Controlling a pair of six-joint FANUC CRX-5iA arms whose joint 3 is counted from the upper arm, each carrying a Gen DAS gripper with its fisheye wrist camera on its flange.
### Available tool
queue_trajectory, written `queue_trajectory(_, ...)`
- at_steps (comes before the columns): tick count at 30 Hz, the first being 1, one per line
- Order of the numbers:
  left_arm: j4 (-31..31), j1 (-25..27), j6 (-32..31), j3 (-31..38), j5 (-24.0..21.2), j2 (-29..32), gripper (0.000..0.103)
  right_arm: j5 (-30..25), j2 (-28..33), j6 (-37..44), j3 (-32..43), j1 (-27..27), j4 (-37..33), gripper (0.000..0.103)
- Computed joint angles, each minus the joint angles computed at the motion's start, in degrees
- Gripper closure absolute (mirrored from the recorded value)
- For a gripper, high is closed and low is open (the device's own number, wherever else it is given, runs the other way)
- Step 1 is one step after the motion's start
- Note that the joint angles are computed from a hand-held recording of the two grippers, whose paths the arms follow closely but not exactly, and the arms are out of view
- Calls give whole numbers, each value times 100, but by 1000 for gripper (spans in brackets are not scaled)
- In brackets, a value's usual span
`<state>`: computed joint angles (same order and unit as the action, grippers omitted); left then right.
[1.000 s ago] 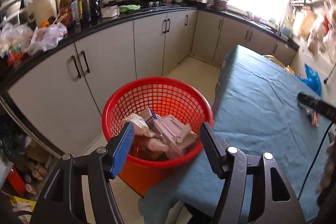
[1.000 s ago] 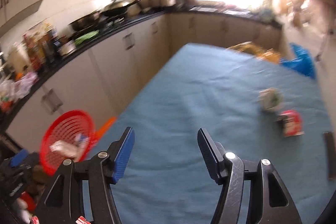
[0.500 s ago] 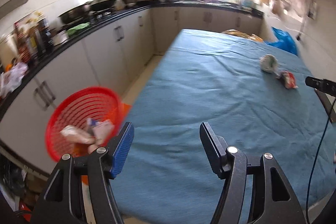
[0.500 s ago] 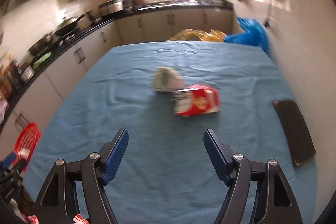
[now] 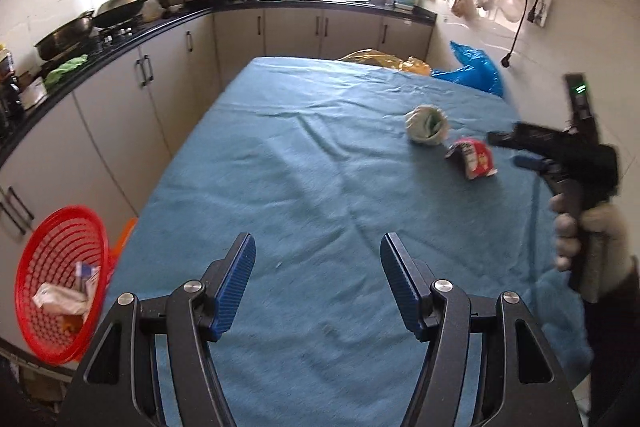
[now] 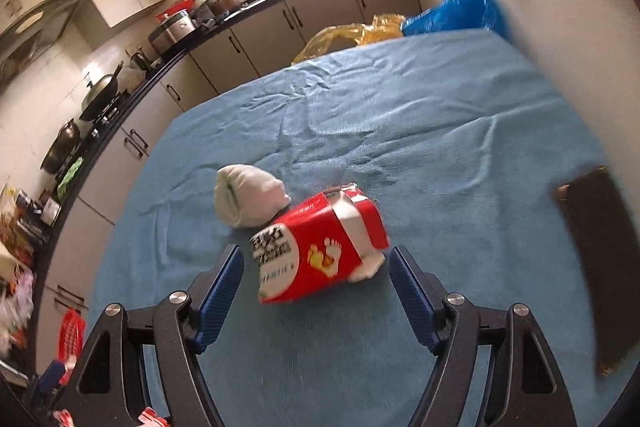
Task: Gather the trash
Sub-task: 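Move both grippers back to the white cloth and red chip bag, then grasp the white cloth with the left gripper while the right gripper grasps the red chip bag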
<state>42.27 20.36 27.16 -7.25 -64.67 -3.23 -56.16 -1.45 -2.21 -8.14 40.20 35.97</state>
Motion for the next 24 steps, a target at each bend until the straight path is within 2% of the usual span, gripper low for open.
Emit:
queue_trajectory(4,-2,-261,285,340,143,280,35,154,172,-195,-17,-102,61,19)
queue_trajectory(9,-105,-702,636,775,402,677,34,116,442,-3,84,-120,-1,13)
queue_trajectory(12,-178,-998,906,1120,388,1011,34,74,535,34,135,-100,95,14)
queue_trajectory(13,-199,-1085,1000,1237,357,1121,34,64,550,59,153,-99,89,18)
queue_trajectory(15,-237,-1310,1209,1521,289,1384,34,180,515,158,134,-101,48,50)
queue_trajectory(16,-275,-1403,1296,1607,285,1451,34,301,459,193,96,-112,-18,54)
queue_trajectory(18,-341,-1604,1413,1801,273,1631,34,330,376,155,12,-82,58,69)
queue_trajectory(21,-494,-1896,1606,2172,219,1949,34,403,212,74,-165,-7,199,79)
queue_trajectory(24,-579,-2118,1805,2532,104,2246,33,486,77,-60,-331,27,232,81)
